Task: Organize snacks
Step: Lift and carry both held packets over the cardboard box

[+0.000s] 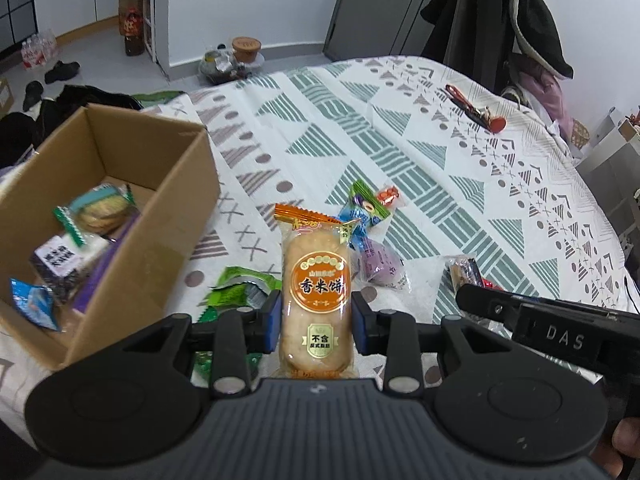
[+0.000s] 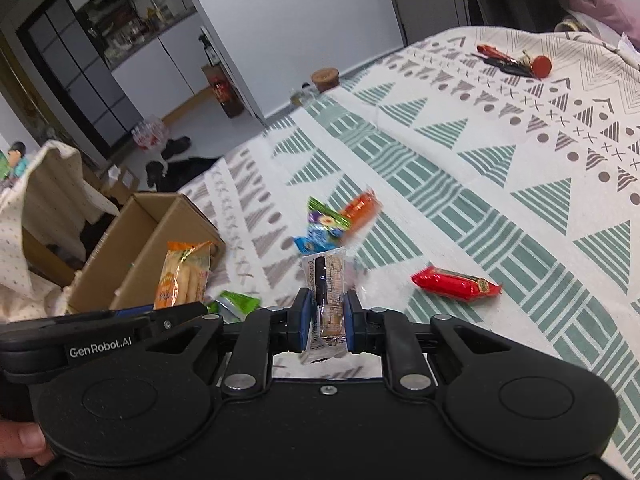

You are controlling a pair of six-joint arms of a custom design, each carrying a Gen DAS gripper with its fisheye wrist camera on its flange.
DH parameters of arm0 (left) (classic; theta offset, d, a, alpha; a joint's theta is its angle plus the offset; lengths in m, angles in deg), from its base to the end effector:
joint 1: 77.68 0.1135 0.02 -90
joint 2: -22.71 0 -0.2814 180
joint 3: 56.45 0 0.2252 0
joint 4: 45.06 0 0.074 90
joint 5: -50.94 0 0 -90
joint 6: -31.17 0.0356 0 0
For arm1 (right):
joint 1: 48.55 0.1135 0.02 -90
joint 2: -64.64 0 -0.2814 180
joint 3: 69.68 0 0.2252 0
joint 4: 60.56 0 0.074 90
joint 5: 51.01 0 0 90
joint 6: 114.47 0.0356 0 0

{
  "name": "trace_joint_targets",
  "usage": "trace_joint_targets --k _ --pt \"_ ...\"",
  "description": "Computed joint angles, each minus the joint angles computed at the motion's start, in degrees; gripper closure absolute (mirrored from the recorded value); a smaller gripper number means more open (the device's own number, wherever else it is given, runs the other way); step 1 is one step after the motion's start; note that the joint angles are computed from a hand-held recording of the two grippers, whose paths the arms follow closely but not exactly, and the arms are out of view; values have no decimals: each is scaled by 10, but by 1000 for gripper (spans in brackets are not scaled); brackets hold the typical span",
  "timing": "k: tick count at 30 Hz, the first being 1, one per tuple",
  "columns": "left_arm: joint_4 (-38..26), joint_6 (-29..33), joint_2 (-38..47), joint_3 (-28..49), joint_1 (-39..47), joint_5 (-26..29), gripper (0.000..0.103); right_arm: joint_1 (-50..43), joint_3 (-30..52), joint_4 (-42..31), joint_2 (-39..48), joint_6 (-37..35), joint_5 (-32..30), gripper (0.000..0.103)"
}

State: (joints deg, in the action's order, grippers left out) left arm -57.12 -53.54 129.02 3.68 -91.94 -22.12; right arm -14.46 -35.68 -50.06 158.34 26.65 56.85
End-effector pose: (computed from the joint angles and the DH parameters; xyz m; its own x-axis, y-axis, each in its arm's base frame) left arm 0.2997 -0.0869 0.1292 -0.7851 0.2905 -0.5470 0.4586 0.8663 -0.1982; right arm 0.1902 0.1155 0.1182 -0.6796 0.4347 -0.5909 0.2573 0.8956 0.3629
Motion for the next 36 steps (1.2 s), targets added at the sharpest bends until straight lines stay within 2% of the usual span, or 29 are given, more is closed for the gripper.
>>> trace_joint_targets --k 11,24,31,36 --pt "-36 20 -88 -24 46 26 69 72 33 -57 -42 44 80 86" --pt "-112 52 -154 4 127 77 69 136 81 -89 -59 80 143 86" --pt "-144 66 -176 18 174 103 69 165 140 -102 -39 52 166 86" --pt "-159 75 -177 32 203 117 69 163 159 -92 -28 29 155 86"
